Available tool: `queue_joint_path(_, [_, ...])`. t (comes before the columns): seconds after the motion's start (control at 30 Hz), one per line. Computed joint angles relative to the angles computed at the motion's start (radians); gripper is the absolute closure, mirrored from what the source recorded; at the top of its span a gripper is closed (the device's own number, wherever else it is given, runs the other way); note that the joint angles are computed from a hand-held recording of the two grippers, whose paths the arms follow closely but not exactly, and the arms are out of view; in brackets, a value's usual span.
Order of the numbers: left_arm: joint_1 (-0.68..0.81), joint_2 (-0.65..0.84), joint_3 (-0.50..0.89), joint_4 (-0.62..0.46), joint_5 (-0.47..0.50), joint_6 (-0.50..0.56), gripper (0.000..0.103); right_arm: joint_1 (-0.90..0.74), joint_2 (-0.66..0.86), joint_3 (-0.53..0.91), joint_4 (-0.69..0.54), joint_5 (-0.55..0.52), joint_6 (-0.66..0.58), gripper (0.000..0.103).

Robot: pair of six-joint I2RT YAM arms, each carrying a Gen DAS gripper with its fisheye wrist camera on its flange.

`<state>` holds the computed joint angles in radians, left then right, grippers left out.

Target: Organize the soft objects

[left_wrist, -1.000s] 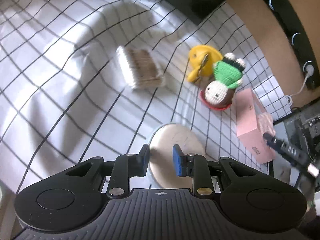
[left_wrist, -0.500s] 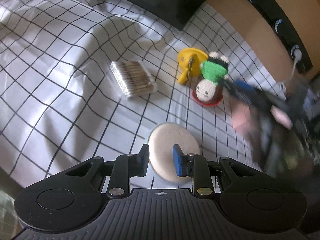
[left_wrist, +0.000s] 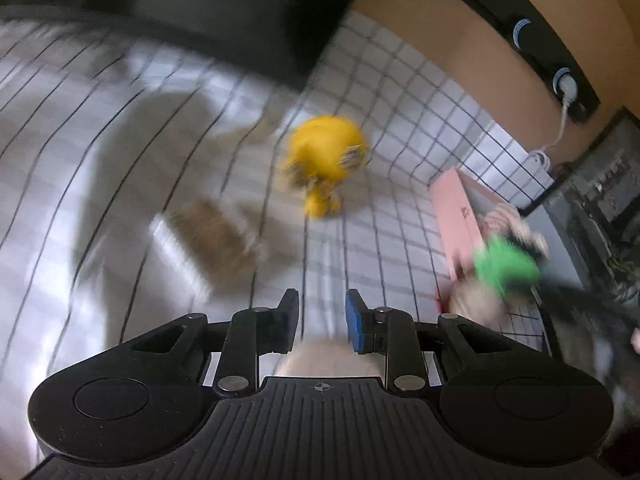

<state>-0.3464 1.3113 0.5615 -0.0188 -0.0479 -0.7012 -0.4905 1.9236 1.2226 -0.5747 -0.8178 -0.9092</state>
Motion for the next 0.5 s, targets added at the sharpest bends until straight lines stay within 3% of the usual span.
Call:
queue_joint_path(0.07, [0.047, 0.080, 0.073, 0.015, 0.027, 0.038, 0.075, -0.066, 0.038, 0.044, -0.064, 0.007, -0.021, 0.069])
queue_joint_path(0.13, [0.084, 0.118, 0.108, 0.045, 0.047, 0.051, 0.075, -0.114, 0.067, 0.052, -0.034, 0.032, -0.019, 0.069])
queue_joint_path(0.2, [0.103, 0.146, 0.133, 0.056, 0.034, 0.064, 0.075, -0.142, 0.039, -0.023, 0.139, 0.098, 0.046, 0.062])
queue_joint_path(0.27, [0.111, 0.160, 0.139, 0.058, 0.024, 0.057, 0.075, -0.157, -0.019, -0.152, 0.392, 0.165, 0.090, 0.044])
queue_joint_path(0.33, [0.114, 0.163, 0.118, 0.074, 0.055, 0.050, 0.075, -0.165, -0.047, -0.203, 0.481, 0.169, 0.085, 0.043])
queue_joint_path(0.5, [0.088, 0.118, 0.028, 0.062, 0.147, 0.078, 0.075, -0.167, -0.072, -0.170, 0.299, 0.059, -0.034, 0.039])
